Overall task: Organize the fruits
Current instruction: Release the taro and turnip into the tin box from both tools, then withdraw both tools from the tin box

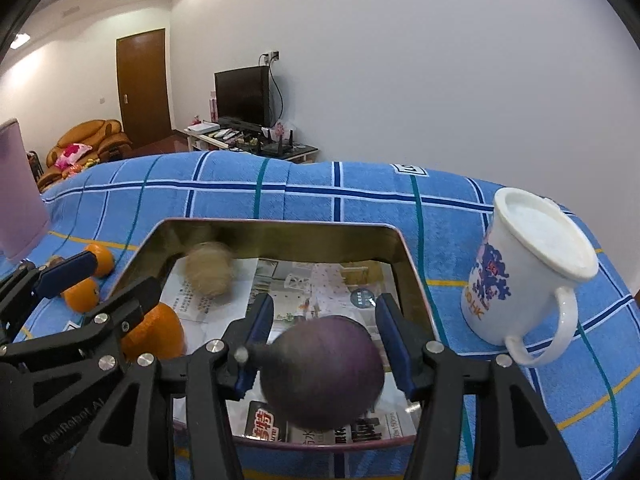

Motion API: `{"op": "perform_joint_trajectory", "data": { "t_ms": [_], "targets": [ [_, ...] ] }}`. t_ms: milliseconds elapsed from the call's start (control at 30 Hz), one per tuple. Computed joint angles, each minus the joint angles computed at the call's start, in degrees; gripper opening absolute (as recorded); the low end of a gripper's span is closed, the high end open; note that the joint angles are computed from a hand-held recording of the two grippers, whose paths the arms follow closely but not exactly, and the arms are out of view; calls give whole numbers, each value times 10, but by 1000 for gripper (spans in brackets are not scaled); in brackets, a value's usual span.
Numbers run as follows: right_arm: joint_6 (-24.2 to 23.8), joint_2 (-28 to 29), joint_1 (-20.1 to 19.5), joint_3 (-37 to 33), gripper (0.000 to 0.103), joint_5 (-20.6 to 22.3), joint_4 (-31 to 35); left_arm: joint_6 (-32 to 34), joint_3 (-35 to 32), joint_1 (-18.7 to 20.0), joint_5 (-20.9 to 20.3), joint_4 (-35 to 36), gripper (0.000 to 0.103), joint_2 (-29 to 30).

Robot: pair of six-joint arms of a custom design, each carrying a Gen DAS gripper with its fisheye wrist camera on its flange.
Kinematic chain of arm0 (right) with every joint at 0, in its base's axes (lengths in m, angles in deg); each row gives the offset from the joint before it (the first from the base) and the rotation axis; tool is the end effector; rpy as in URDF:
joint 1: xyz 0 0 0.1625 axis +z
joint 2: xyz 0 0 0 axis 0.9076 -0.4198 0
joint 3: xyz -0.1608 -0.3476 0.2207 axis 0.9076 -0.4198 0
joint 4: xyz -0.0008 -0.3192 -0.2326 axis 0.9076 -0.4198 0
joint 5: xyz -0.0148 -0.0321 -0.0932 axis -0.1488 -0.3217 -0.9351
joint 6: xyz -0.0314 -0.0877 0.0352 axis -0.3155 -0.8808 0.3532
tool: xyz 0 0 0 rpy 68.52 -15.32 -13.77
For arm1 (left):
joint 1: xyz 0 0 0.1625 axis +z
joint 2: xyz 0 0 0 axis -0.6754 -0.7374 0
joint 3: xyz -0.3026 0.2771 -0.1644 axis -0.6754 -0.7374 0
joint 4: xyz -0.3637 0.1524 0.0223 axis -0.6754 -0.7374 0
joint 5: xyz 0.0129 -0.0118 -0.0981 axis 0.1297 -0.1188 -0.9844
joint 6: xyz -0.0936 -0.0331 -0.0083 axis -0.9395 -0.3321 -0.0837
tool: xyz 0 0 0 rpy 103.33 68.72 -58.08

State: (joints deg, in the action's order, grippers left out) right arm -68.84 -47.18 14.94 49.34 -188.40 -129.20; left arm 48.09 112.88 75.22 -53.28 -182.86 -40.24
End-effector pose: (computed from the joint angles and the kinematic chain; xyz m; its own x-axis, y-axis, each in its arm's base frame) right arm 0.0206 -0.5260 0.3827 -0.6582 -0.1791 0.7312 -0.6578 0.6092 -0.4429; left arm -0.4316 -0.5433 -0.0693 -0.7275 -0.0352 -0.6852 0.5356 0.5949 -0.5994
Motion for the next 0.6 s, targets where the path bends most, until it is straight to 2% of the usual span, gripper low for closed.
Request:
{"op": "perform_joint_trajectory", "data": {
  "t_ms": [133, 200, 233, 267, 300, 367, 467, 533, 600],
  "targets": [
    [18, -10, -9, 0, 56, 20, 15, 21, 9, -5, 4, -38, 85, 3],
    [29, -23, -18, 12, 56, 50, 1, 47, 17, -10, 9, -82, 93, 6],
    [35, -29, -24, 21, 56, 71, -20, 59, 19, -12, 14, -103, 101, 8],
    [41, -38, -31, 32, 64, 97, -47, 73, 21, -15, 21, -129, 103, 11],
    [46, -44, -35, 41, 76, 116, -73, 87, 23, -17, 26, -150, 103, 13],
    [65, -51, -51, 66, 85, 163, -172, 113, 26, -22, 39, -190, 103, 16],
    [105, -51, -67, 84, 89, 189, -288, 119, 28, -26, 62, -221, 103, 17],
    [135, -53, -76, 86, 91, 190, -321, 112, 30, -26, 71, -221, 103, 16],
    [154, -57, -81, 83, 91, 193, -316, 99, 32, -25, 78, -196, 103, 14]
  ]
}}
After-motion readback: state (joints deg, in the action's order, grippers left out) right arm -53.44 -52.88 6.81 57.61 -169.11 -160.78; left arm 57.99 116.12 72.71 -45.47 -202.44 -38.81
